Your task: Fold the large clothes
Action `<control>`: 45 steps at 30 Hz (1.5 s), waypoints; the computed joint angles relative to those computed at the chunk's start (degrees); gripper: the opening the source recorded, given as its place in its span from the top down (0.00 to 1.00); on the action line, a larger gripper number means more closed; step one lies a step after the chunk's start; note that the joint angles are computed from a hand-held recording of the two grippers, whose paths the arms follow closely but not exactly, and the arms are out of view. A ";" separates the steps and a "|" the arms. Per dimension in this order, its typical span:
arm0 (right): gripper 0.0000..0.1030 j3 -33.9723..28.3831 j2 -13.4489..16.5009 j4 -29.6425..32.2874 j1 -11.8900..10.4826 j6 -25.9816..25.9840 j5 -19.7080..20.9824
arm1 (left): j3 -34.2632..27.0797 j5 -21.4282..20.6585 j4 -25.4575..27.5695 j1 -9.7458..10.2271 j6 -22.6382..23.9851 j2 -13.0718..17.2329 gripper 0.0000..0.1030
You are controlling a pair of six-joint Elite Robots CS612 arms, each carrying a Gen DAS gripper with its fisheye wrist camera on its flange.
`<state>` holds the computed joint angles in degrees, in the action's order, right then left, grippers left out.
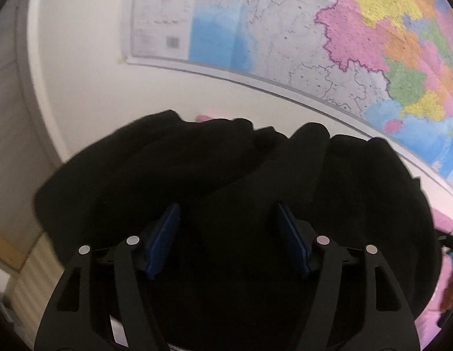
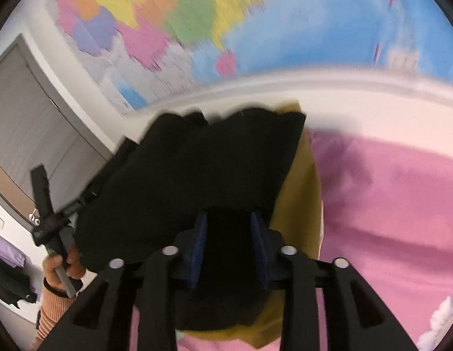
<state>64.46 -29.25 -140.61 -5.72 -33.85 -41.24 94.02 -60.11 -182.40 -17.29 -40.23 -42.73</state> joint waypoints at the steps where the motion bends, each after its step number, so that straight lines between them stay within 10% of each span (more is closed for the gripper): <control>1: 0.60 0.72 -0.48 -1.24 -0.09 0.26 0.84 | 0.26 0.76 -0.30 -0.30 -0.38 -0.21 0.31; 9: 0.48 11.68 -6.47 -10.32 0.13 -13.76 8.69 | 3.68 9.14 -7.59 -5.12 4.93 -1.86 0.09; 12: 0.48 12.51 -6.11 -14.61 1.46 -14.76 4.08 | 3.59 9.76 -7.78 -6.30 6.44 -1.40 0.05; 16: 0.48 11.46 -4.62 -14.58 2.49 -14.35 -1.54 | 2.85 8.15 -4.88 -6.36 4.20 -0.53 0.05; 29: 0.11 18.47 -6.30 -27.28 0.16 -12.00 2.76 | 5.68 15.27 -2.69 -10.29 -2.14 -1.47 0.05; 45: 0.06 25.40 -7.16 -38.27 -2.12 -8.26 1.40 | 8.89 19.17 5.28 -15.20 -13.18 -2.90 0.05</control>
